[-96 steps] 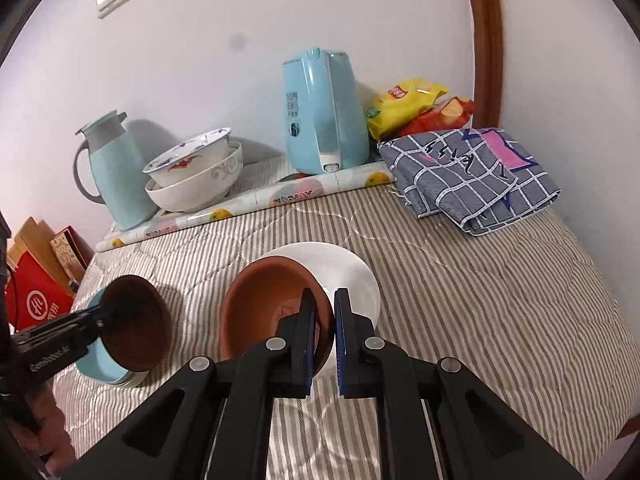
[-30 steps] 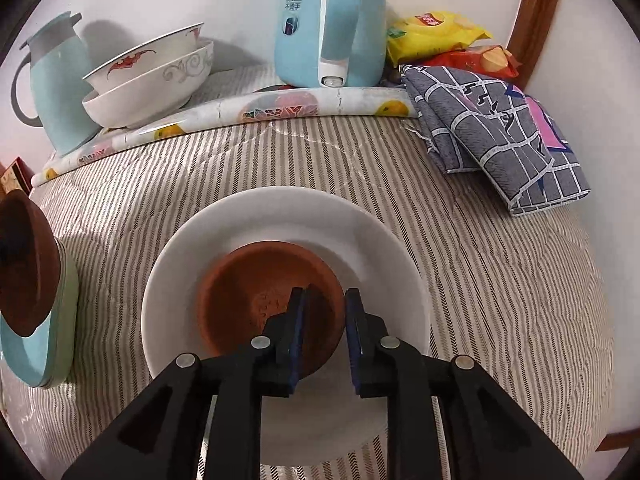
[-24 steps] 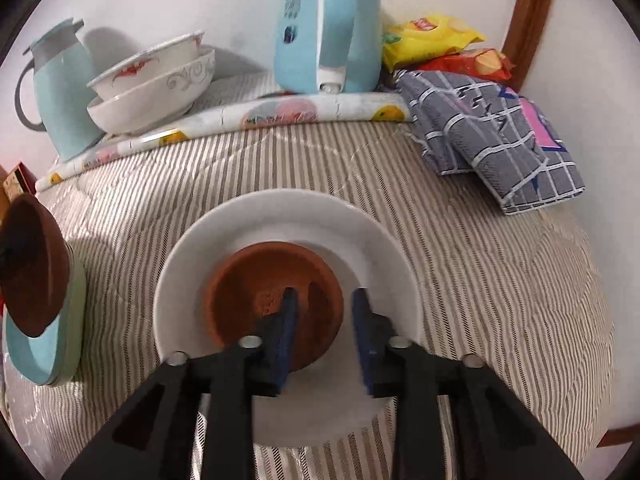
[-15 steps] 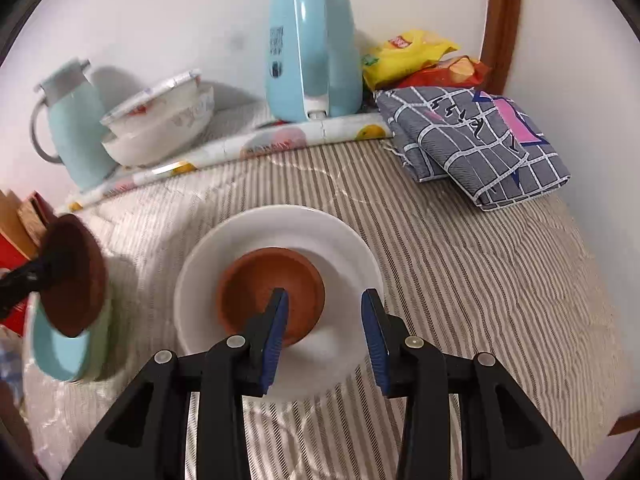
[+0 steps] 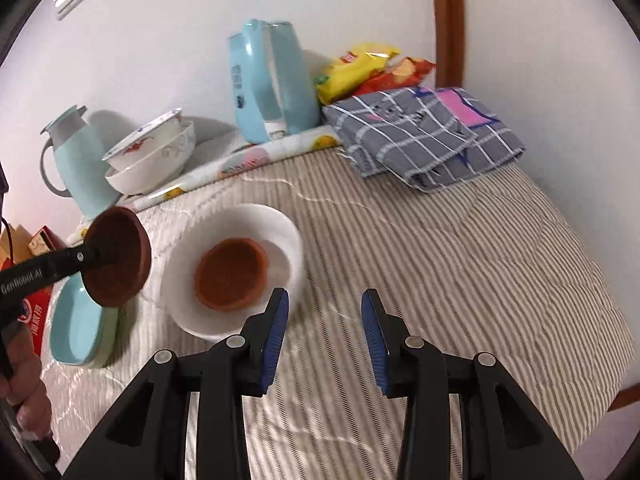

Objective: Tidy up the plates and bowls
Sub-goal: 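Lower the left gripper's brown bowl onto the brown bowl and open it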

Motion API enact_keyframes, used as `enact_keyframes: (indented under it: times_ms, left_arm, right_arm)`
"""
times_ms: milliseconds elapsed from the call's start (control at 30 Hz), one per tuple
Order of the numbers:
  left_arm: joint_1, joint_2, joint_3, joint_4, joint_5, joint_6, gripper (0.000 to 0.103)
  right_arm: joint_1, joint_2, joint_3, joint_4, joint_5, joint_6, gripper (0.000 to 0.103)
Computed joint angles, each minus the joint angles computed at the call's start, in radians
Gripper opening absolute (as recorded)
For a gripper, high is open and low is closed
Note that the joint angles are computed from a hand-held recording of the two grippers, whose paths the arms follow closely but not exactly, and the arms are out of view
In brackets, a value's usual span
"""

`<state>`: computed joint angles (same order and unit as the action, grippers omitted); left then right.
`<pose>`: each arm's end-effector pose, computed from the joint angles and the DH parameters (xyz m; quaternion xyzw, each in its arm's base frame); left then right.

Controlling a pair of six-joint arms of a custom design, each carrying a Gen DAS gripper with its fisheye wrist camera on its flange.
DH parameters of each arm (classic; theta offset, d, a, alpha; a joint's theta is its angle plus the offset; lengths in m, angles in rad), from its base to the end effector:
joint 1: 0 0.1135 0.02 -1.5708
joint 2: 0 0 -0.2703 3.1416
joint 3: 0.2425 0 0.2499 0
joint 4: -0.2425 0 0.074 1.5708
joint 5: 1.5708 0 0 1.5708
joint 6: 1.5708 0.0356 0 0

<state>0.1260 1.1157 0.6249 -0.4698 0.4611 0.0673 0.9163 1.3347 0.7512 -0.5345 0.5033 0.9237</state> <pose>0.2045 0.0099 0.2081 0.0414 0.9302 -0.1887 0.3121 0.1587 0.1786 0.1981 0.0594 0.9436 0.0260 0.3248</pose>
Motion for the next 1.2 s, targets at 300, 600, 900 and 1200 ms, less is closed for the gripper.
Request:
enact_keyframes:
  times_ms: [300, 600, 900, 1200]
  left_arm:
    - [-0.168, 0.104, 0.051, 0.041, -0.101, -0.075, 0.009]
    - [-0.240, 0.143, 0.057, 0.079, -0.136, -0.122, 0.009]
    - [-0.302, 0.231, 0.088, 0.114, -0.206, -0.146, 0.009]
    - [-0.301, 0.286, 0.089, 0.134, -0.205, -0.147, 0.009]
  right_arm:
    - [-0.049, -0.096, -0.077, 0.006, -0.013, -0.007, 0.038]
    - [-0.084, -0.128, -0.116, 0.037, -0.023, -0.031, 0.038]
    - [-0.057, -0.151, -0.138, 0.020, 0.002, -0.006, 0.038]
    - [-0.067, -0.146, -0.171, 0.055, -0.030, 0.010, 0.038]
